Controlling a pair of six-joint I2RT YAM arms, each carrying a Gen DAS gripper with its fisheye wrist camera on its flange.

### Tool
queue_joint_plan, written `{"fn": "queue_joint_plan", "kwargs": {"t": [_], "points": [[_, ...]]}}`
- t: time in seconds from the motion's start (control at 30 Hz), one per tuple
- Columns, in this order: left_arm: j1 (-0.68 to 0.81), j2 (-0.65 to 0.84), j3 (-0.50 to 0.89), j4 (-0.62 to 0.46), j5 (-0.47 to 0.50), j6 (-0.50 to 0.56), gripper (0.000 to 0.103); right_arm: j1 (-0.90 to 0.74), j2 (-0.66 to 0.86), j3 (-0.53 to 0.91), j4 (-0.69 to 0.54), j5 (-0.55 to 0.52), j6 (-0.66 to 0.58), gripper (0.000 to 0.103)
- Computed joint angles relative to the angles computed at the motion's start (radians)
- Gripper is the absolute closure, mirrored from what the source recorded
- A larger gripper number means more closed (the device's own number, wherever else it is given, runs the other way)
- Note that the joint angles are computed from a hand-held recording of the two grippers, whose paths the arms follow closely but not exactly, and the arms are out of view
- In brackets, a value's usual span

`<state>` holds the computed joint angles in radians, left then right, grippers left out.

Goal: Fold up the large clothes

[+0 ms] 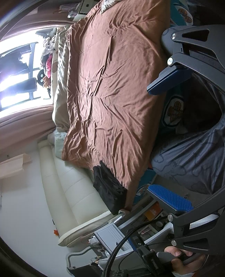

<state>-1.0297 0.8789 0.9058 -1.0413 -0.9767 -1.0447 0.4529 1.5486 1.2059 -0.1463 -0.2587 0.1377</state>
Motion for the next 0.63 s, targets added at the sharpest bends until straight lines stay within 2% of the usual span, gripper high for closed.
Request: {"fn": "queue_joint_plan", "kwargs": {"t": [0.63], "points": [[-0.012,0.029,0.010,0.006,-0.006,-0.010,0.000,-0.006,0.013,0.016,-0.015,-0.006,0.003,0.000]]}}
